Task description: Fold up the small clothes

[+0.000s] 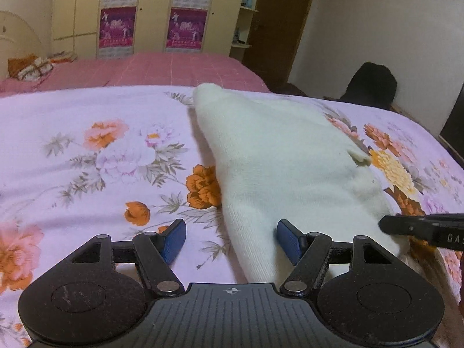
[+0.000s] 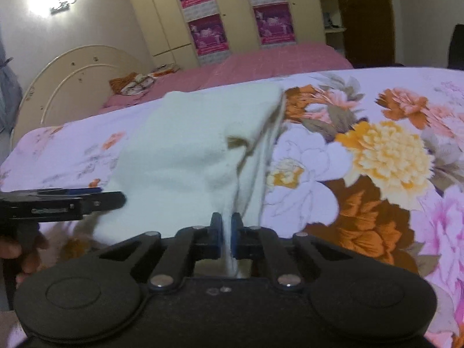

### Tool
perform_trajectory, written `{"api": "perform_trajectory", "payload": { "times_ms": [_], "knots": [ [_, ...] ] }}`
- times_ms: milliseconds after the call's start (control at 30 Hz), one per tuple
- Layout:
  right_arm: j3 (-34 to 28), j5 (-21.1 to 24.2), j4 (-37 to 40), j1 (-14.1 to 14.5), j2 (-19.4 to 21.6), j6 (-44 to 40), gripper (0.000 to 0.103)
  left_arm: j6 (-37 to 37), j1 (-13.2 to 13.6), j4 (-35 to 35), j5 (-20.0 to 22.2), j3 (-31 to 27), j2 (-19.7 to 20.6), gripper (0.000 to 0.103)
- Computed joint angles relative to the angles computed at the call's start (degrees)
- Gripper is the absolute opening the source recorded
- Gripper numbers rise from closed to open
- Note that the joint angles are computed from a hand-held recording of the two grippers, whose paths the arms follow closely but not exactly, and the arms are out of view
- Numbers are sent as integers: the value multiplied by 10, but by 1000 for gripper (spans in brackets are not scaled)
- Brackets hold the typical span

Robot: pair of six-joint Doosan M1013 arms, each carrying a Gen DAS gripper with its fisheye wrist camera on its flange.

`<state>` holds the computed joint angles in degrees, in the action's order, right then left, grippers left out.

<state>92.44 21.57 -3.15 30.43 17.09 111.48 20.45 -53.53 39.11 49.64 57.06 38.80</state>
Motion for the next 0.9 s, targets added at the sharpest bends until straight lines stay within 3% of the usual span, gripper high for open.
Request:
{"api": "perform_trajectory", "payload": {
  "times_ms": [100,267,367,433,500,567,733,833,900],
  "knots": [
    [4,13,-40,3,-7,34,4,27,-4,-13,21,-4,1,69],
    [4,29,-75,4,-3,75,6,6,-10,-4,34,3,-2,76],
    [1,38,-89,4,-2,104,19,10,-12,-11,51,-2,-3,77],
    [6,40,-84,1,-10,131,37,6,-15,-10,58,-2,-6,77],
    [22,8,-108,3,-25,171,52,5,-18,-8,64,0,-8,77],
    [27,0,-88,3,-30,152,51,-5,-20,-7,65,3,-10,78],
    [9,62,-71,9,-12,122,48,-9,-25,-9,89,2,-10,88],
    [11,60,-76,10,-13,134,47,-46,-25,-11,55,32,-32,88],
    [18,46,-39,5,-24,127,49,-70,-27,10,46,49,-44,88]
  ]
}}
